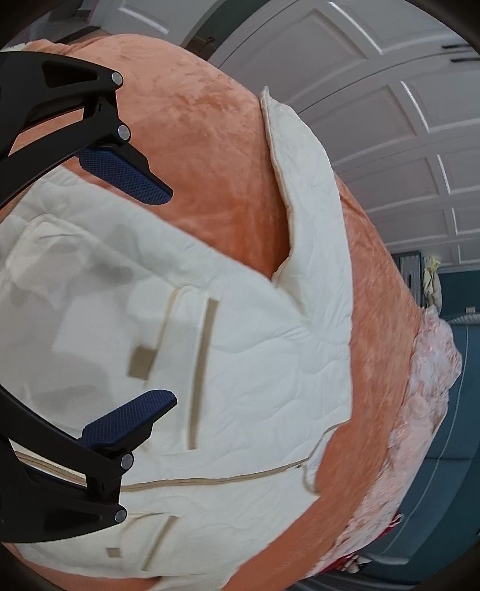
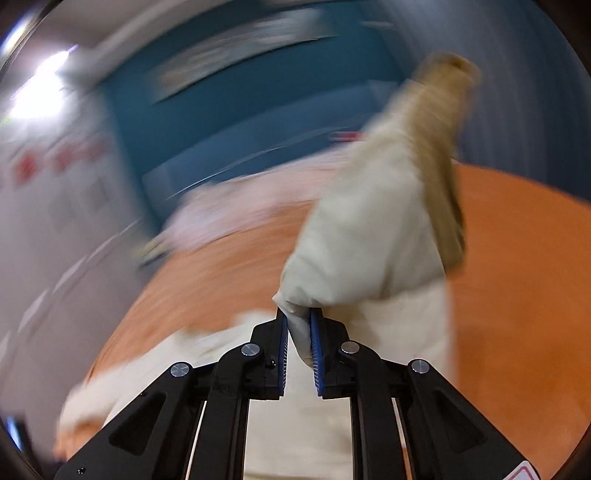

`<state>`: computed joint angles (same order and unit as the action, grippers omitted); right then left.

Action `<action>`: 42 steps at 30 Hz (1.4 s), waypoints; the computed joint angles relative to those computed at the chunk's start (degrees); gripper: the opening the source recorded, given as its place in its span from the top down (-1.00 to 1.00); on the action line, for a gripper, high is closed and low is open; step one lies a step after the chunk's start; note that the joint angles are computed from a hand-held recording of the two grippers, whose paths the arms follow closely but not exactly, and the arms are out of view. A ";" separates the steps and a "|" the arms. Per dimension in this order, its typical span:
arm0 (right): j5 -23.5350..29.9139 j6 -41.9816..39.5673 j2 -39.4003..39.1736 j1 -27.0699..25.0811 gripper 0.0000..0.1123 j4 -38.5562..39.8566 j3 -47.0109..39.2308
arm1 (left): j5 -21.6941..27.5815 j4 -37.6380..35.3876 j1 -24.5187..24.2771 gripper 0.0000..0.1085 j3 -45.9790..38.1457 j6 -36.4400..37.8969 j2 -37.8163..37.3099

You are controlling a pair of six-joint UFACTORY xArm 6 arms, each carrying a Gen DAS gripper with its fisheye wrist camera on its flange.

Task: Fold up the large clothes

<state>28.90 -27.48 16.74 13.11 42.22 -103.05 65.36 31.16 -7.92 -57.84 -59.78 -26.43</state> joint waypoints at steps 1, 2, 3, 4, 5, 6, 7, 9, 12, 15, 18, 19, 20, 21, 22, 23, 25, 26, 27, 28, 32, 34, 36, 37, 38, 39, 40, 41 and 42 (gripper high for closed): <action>1.41 -2.94 0.20 2.62 0.67 1.38 -0.45 | -0.87 -0.67 0.88 -0.81 0.10 0.29 -0.19; 3.25 -6.40 0.54 5.63 0.55 2.63 -0.65 | -2.34 -1.88 2.05 -0.81 0.47 0.79 -0.63; 3.47 -8.43 0.49 8.26 0.44 2.71 0.34 | -3.57 -2.98 2.96 -0.81 0.73 1.27 -0.90; 2.08 -9.55 0.03 10.70 0.13 1.56 2.31 | -4.91 -4.28 3.90 -0.81 0.99 1.96 -1.08; 0.52 -9.68 -0.88 12.26 -0.08 0.63 4.67 | -6.77 -6.30 5.06 -0.81 1.25 3.32 -1.16; -0.78 -9.55 -1.67 13.59 -0.09 0.26 7.00 | -8.07 -7.67 5.80 -0.81 1.38 4.30 -1.08; -0.82 -10.05 -2.58 14.37 -0.10 1.70 9.44 | -9.53 -9.15 6.54 -0.81 1.47 5.45 -0.85; 1.11 -7.62 -3.79 13.70 -0.09 2.87 12.82 | -12.87 -12.08 7.99 -0.81 1.52 8.32 0.28; 0.88 -2.74 -4.80 10.81 -0.10 0.75 16.67 | -17.98 -19.23 10.09 -0.81 0.77 14.31 3.73; -0.24 2.23 -7.03 7.79 -0.12 -1.50 21.52 | -22.41 -27.12 11.20 -0.81 -0.86 18.77 8.44; 1.54 7.30 -5.81 3.02 -0.12 -0.16 20.87 | -25.86 -33.93 11.34 -0.81 -2.85 22.05 13.31; 1.55 9.88 -4.65 1.84 -0.12 -0.25 19.95 | -26.68 -36.07 11.31 -0.81 -3.97 23.00 15.52; 1.35 11.14 -3.62 0.79 -0.12 0.27 19.12 | -26.93 -37.10 11.32 -0.81 -4.78 23.32 16.91; 1.67 12.42 -2.88 0.15 -0.12 0.37 18.34 | -27.02 -37.18 11.17 -0.79 -5.61 22.70 18.22; 2.05 13.59 -1.34 -0.87 -0.12 1.48 16.84 | -27.47 -36.99 11.05 -0.70 -6.05 22.30 19.14; 2.17 14.74 -0.19 -1.14 -0.13 2.00 15.72 | -27.83 -36.76 10.92 -0.61 -6.76 22.11 20.24; 3.31 16.39 2.45 -1.78 -0.13 3.97 12.65 | -27.69 -37.60 10.81 -0.03 -7.86 22.92 21.73; 3.95 17.53 4.14 -2.04 -0.12 4.45 10.63 | -26.92 -38.19 10.85 0.11 -8.77 23.20 22.64; 4.48 17.49 5.10 -2.33 -0.09 5.24 9.44 | -26.79 -38.45 10.91 0.37 -9.26 23.14 23.16; 5.58 19.11 7.15 -2.38 0.05 4.93 6.69 | -26.70 -37.99 11.02 0.66 -9.57 22.51 23.41; 9.71 21.05 12.88 -2.81 0.76 3.41 -3.54 | -29.04 -35.06 11.81 0.87 -11.53 22.75 23.32; 2.18 15.67 9.08 -1.18 0.79 3.37 0.12 | -31.22 -31.87 11.87 0.88 -11.64 22.23 21.83; -4.09 12.57 6.01 0.41 0.80 1.40 3.23 | -33.59 -28.49 11.86 0.87 -10.83 21.38 19.94; -6.50 13.56 5.59 1.10 0.80 -3.02 4.47 | -33.95 -27.44 11.76 0.87 -10.33 21.18 19.55; -6.51 15.11 6.56 1.42 0.80 -9.02 4.86 | -33.10 -25.49 11.41 0.87 -10.30 20.97 20.34; -4.13 18.89 8.19 1.35 0.80 -15.02 3.65 | -31.03 -22.81 11.00 0.87 -10.69 19.86 21.76; 0.66 22.85 10.63 1.15 0.80 -20.12 1.63 | -29.47 -21.50 10.72 0.87 -10.87 19.15 23.02; 3.62 25.50 11.99 0.98 0.80 -22.83 0.57 | -27.95 -21.32 10.57 0.87 -10.33 19.00 24.42; 4.30 26.93 12.45 0.92 0.80 -23.14 0.94 | -27.74 -21.78 10.54 0.87 -9.47 18.93 25.34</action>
